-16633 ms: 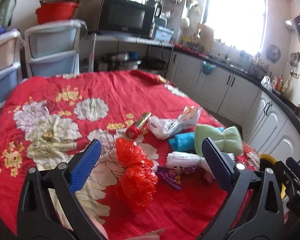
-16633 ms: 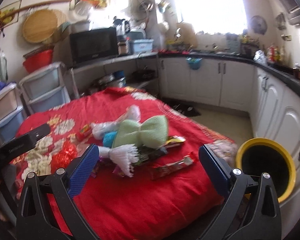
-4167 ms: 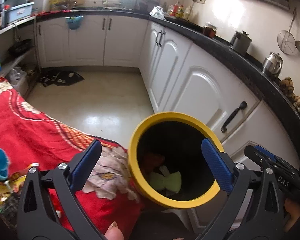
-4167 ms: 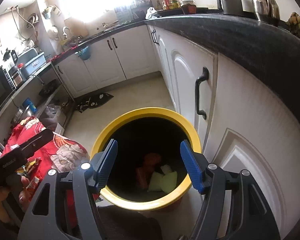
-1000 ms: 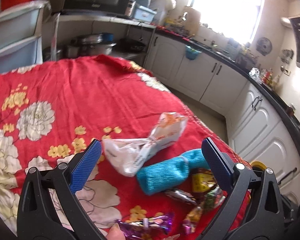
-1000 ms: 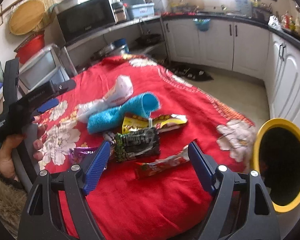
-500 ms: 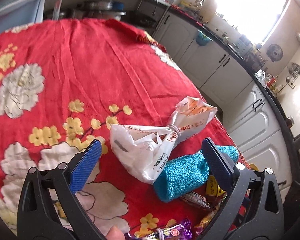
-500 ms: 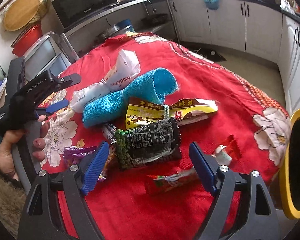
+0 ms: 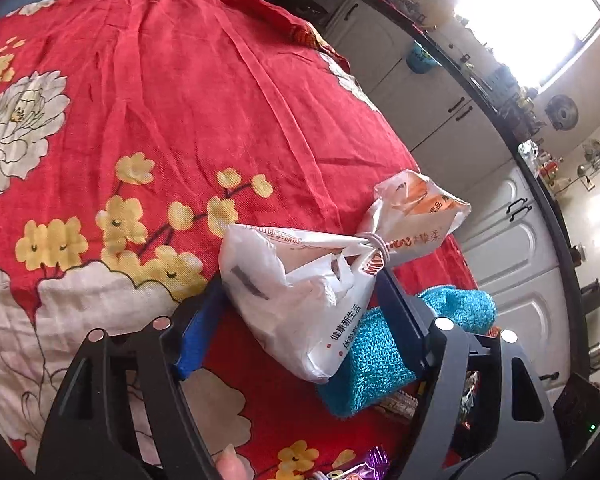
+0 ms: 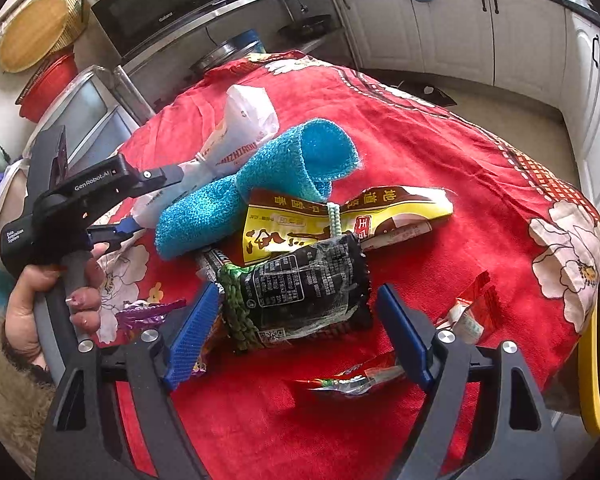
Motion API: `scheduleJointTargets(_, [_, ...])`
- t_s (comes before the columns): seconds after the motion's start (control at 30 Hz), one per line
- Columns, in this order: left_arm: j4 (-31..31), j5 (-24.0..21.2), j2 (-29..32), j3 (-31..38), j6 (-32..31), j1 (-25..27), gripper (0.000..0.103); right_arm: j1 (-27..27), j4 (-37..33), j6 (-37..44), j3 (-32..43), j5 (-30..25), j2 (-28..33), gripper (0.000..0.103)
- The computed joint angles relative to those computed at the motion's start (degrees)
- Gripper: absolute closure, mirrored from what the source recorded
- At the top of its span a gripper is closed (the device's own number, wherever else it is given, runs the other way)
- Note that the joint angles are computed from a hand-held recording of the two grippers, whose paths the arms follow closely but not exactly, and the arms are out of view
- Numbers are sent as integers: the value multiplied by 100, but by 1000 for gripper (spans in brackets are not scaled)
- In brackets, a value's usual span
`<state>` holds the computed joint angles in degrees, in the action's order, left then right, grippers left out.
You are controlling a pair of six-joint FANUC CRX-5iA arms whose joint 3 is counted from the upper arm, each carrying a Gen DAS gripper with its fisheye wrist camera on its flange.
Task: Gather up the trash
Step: 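Grasp the white plastic bag with the left tool while the right tool grasps the dark green snack bag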
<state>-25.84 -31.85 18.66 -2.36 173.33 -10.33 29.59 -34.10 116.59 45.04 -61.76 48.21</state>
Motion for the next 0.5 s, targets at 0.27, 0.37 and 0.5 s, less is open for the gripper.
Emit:
scheduleJointTargets(0.27, [-260, -153, -38, 69, 90, -106, 67, -5, -45, 152, -29, 34, -30, 48])
scheduleJointTargets(0.37, [-457, -230, -78, 93, 258, -185, 69, -35, -125, 237, -58, 0, -71, 54])
scheduleJointTargets(0.5, [-799, -389, -178, 107, 553, -337, 71, -72, -208, 321, -177, 77, -171, 57])
